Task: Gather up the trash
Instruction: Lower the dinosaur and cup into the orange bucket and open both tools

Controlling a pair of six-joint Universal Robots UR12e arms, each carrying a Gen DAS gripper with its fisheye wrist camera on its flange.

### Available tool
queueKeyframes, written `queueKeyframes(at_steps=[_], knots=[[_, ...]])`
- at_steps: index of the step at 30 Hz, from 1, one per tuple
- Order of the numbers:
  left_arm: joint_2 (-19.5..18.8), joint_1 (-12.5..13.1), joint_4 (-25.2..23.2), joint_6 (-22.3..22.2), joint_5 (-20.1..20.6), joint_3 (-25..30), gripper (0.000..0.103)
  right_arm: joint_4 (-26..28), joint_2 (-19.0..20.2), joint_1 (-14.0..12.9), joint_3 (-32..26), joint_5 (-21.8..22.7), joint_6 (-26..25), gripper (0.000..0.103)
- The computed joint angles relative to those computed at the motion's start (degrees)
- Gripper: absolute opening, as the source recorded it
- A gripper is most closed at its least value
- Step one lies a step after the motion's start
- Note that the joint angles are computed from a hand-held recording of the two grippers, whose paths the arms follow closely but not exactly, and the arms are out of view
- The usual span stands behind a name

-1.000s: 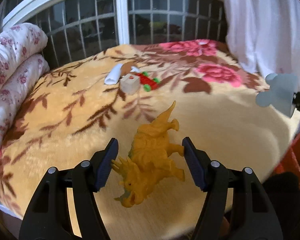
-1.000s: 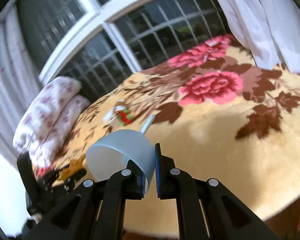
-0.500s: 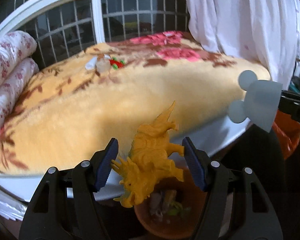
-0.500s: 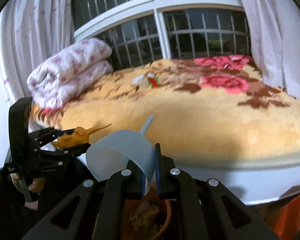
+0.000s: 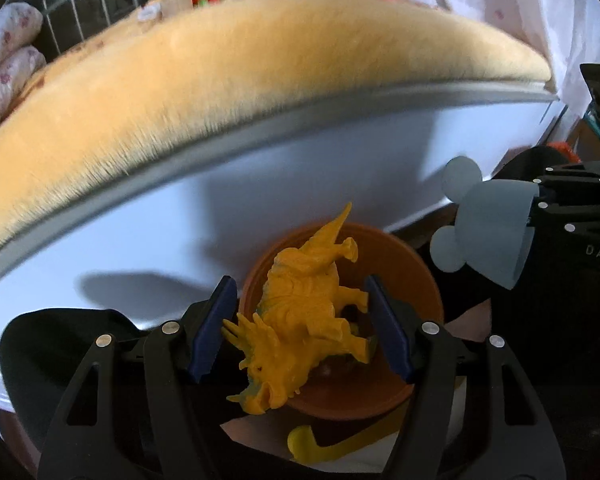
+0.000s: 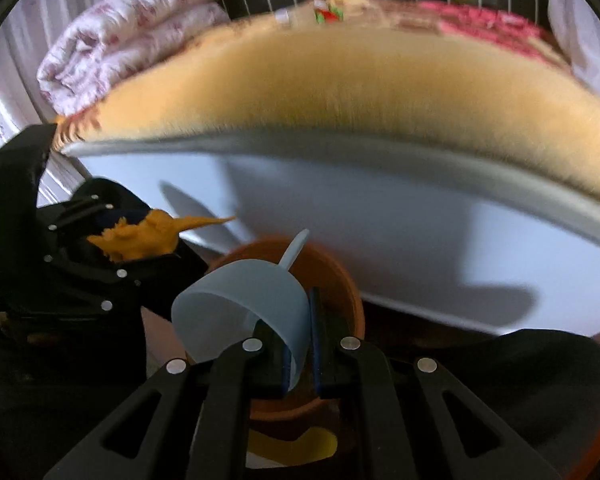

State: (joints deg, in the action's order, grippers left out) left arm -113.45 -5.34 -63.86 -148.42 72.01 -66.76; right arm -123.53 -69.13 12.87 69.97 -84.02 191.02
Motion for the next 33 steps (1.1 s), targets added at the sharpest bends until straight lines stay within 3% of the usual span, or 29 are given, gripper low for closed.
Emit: queueKeyframes(at_steps=[6,17,18,19,21,24,33], knots=[[-2.4,-0.8,-5.8,1.1,3.2,2.6,0.065,5.1,2.4,-0.2,-2.5,1.6,-1.1,0.007],[-5.1,-1.3,-12.1,1.5,5.7,6.0,0.066,10.6,5.1,-0.1,-5.6,2.9,-1.0,0.008],[-5.7,-1.5,-13.6,1.6,6.4,7.0,0.067,11.8,5.5,-0.2,-6.1,3.4,-1.1,0.013],[-6.4,-1.8,-15.8,1.7,7.9,8.1,0.075,12.9,5.9,-0.3,-6.7,4.0,-1.1,0.033],[-7.2,-2.2,-17.1,1.5,10.0,8.8,0.078,13.4,6.1,-0.1,-6.9,2.8,-0.3,0.054],[-7.4,-2.2,-17.8,1.4,10.7,9.1,0.078,12.7,5.7,-0.2,-6.4,3.0,0.6,0.053],[-4.6,-1.3,-14.4,3.7,7.4,7.5,0.078,7.8,1.7,-0.2,-3.0,-0.3,3.1,0.054]])
